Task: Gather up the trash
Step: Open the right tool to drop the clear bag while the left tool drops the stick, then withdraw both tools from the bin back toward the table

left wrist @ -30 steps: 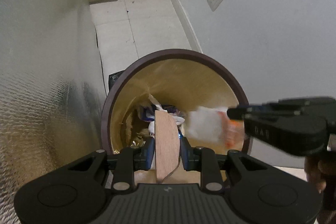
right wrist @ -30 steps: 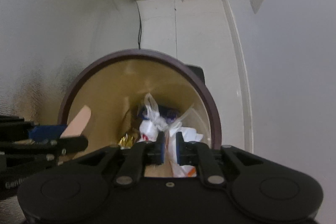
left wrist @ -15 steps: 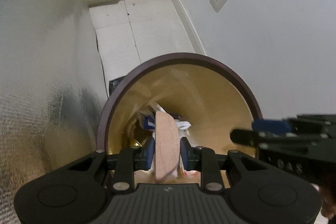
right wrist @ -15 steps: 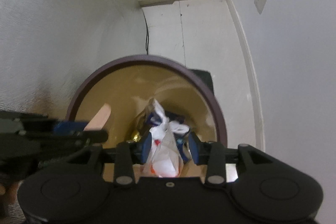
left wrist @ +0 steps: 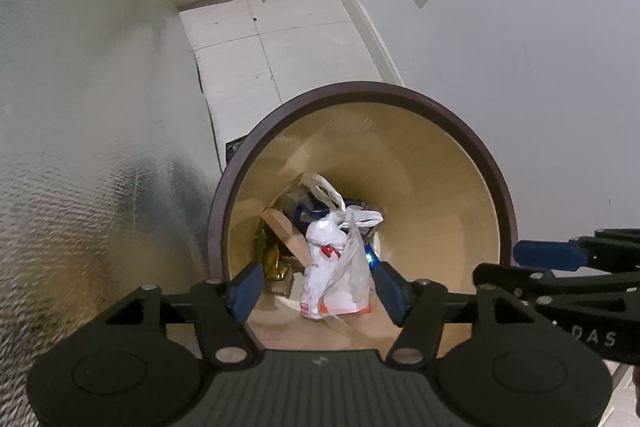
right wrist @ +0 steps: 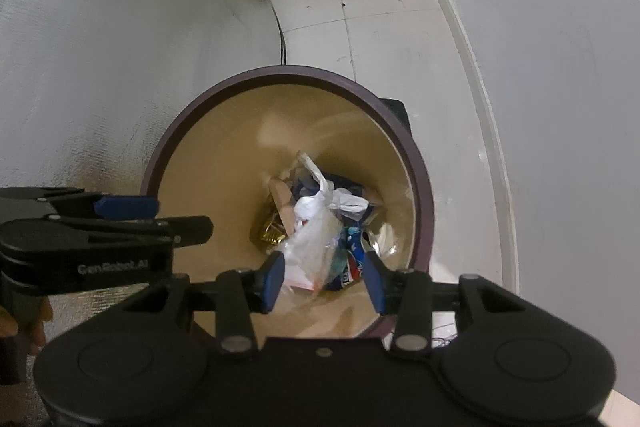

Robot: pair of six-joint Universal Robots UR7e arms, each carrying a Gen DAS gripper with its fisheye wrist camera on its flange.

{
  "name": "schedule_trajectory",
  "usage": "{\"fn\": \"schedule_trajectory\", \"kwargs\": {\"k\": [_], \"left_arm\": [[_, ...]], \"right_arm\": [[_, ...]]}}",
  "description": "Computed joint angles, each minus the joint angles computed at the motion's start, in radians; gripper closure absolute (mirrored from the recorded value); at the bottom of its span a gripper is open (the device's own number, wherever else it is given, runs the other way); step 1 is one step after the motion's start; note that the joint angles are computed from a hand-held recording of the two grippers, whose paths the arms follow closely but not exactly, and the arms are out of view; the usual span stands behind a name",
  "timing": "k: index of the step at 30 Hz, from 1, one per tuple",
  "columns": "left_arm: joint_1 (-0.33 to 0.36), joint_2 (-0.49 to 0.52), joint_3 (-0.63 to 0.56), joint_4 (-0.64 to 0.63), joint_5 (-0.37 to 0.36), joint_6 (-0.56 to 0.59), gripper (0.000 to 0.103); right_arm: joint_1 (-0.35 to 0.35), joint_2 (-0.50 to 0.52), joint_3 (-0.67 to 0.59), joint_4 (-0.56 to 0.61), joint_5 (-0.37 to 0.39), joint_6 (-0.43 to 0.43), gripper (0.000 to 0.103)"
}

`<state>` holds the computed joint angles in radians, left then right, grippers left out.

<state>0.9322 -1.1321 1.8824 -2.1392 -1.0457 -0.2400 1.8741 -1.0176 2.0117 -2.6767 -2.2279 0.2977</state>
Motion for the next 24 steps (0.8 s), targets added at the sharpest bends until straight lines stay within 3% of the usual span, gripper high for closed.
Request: {"fn": "schedule_trajectory", "kwargs": {"k": [2, 6, 10, 17, 24], "left_arm": [[-0.003, -0.011, 0.002, 0.014, 0.003, -0.013, 0.030], [-0.015, -0.032, 0.005, 0.040, 0.012, -0.052, 0.023], [-0.030, -0.055, 0.015, 0.061, 0.025, -0.100, 0.006], [-0.062, -0.098, 0.038, 0.089, 0.034, -0.151, 0.000], [-0.093, -0.139, 0.053, 0.122, 0.034, -0.187, 0.000]], "right_arm": [[0.003, -0.011, 0.006, -0.002, -0.002, -0.004, 0.057], [0.012, -0.028, 0.010, -0.001, -0.005, -0.012, 0.053], [0.021, -0.049, 0.019, 0.001, -0.004, -0.022, 0.044], [0.054, -0.081, 0.036, 0.015, -0.045, -0.029, 0.033], [0.091, -0.120, 0.048, 0.081, -0.100, 0.018, 0.010]]}}
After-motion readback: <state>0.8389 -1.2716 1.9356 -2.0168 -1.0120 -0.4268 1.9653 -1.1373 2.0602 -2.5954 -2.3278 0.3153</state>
